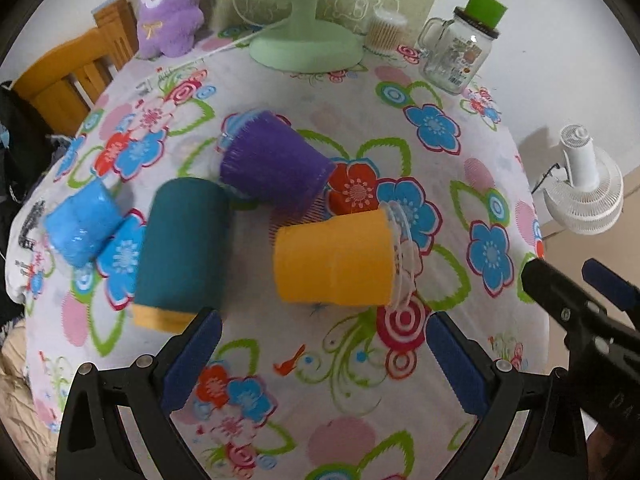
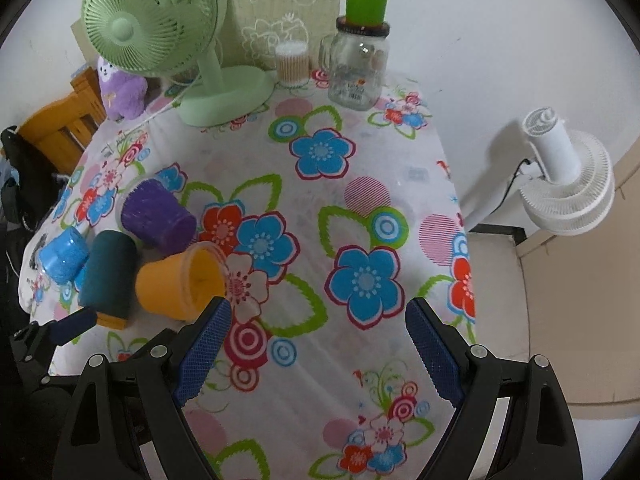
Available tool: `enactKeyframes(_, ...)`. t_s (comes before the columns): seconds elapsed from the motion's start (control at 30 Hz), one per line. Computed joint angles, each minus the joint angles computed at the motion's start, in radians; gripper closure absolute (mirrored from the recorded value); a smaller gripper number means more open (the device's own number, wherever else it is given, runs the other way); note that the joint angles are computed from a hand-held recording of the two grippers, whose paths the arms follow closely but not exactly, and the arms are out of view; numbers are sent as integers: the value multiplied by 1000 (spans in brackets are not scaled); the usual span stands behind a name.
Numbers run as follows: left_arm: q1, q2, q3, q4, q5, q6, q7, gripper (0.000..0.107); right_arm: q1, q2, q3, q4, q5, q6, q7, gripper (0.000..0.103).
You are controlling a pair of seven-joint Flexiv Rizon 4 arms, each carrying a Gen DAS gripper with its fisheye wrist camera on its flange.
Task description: Flip cup upside down
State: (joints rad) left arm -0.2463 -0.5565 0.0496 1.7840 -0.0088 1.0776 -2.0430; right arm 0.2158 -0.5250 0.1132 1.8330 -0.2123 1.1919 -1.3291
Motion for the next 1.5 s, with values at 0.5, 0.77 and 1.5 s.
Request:
enactKeyframes(0.5, 31, -128, -39, -80, -56, 32, 63, 23, -27, -130, 26, -140, 60, -82, -83, 13)
enactKeyframes(0.77, 38, -123, -51, -76, -71, 52, 185, 24, -5, -125, 6, -135, 52, -89, -53, 13)
enactKeyframes(1.5, 127, 19, -177, 150, -144, 111, 854, 24, 95, 92, -73, 170, -117, -20, 342, 13)
